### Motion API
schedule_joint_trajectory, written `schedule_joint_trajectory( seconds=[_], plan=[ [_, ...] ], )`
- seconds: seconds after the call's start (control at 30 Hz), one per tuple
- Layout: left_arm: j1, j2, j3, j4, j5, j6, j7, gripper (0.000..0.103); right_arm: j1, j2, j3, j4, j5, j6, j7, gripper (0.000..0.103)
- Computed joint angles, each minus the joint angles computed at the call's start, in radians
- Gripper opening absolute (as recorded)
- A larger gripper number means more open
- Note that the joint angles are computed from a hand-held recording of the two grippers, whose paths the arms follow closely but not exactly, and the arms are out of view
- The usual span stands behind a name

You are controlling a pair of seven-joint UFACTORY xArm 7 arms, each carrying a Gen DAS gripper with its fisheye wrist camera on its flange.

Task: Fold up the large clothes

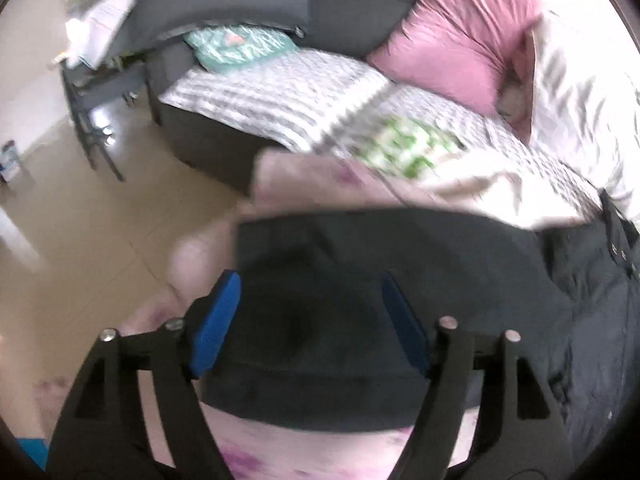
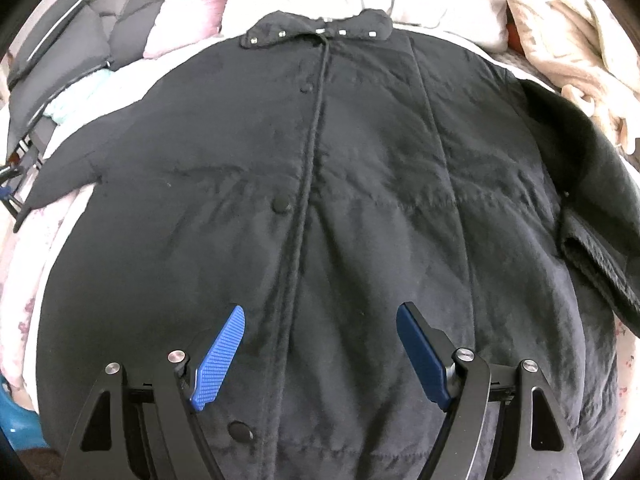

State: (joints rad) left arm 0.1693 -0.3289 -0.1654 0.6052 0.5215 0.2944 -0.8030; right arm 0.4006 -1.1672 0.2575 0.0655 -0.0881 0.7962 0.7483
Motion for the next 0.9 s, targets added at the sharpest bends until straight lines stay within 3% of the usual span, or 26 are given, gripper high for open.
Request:
schedule_joint_trajectory(
  seconds=[0.07, 0.1, 0.17, 0.27, 0.33, 0.47, 0.63, 0.67, 0.7, 0.73, 0.77, 0.9],
  plan=[
    [-0.076, 0.063, 0.039, 0.006, -0.111, 0.094, 0.026, 0.077, -0.012, -0.058, 0.015, -0.008, -0.016, 0.018, 0.014, 0.080],
    [-0.076, 0.062, 0.032, -0.005, -0.107, 0.101, -0.005, 0.077, -0.018, -0.095, 0.020, -0.010, -0.027, 0.046, 0.018, 0.080],
    [-0.028, -0.027, -0.052, -0.058, -0.025, 0.094, -0.115, 0.077, -0.040, -0.171, 0.014, -0.008, -0.054, 0.122, 0.005, 0.080],
    [-0.134, -0.156, -0.015, -0.116, -0.095, 0.128, -0.080, 0.077, -0.103, -0.269, -0.002, 0.006, -0.105, 0.234, -0.039, 0.080],
    [-0.191, -0.266, -0.017, -0.155, -0.153, 0.178, -0.100, 0.077, -0.192, -0.291, -0.025, 0.026, -0.164, 0.299, -0.088, 0.080],
    [-0.284, -0.343, -0.054, -0.153, -0.336, 0.242, -0.081, 0.081, -0.376, -0.230, -0.091, 0.030, -0.268, 0.268, -0.176, 0.080],
    [-0.388, -0.319, -0.156, -0.093, -0.401, 0.244, -0.117, 0.081, -0.534, -0.056, -0.180, -0.010, -0.373, 0.183, -0.395, 0.077],
    [-0.404, -0.304, -0.171, -0.083, -0.406, 0.235, -0.128, 0.082, -0.548, -0.062, -0.178, -0.027, -0.378, 0.181, -0.421, 0.073],
    [-0.426, -0.278, -0.188, -0.072, -0.415, 0.216, -0.143, 0.082, -0.574, -0.065, -0.180, -0.051, -0.403, 0.146, -0.451, 0.049],
    [-0.453, -0.248, -0.196, -0.062, -0.420, 0.198, -0.162, 0.082, -0.594, -0.069, -0.184, -0.061, -0.410, 0.128, -0.477, 0.017],
    [-0.466, -0.228, -0.207, -0.058, -0.431, 0.181, -0.170, 0.082, -0.615, -0.080, -0.187, -0.063, -0.412, 0.124, -0.501, 0.009],
    [-0.477, -0.126, -0.284, -0.049, -0.348, 0.062, -0.297, 0.082, -0.672, -0.256, -0.234, -0.012, -0.383, 0.174, -0.630, 0.006]
  ],
)
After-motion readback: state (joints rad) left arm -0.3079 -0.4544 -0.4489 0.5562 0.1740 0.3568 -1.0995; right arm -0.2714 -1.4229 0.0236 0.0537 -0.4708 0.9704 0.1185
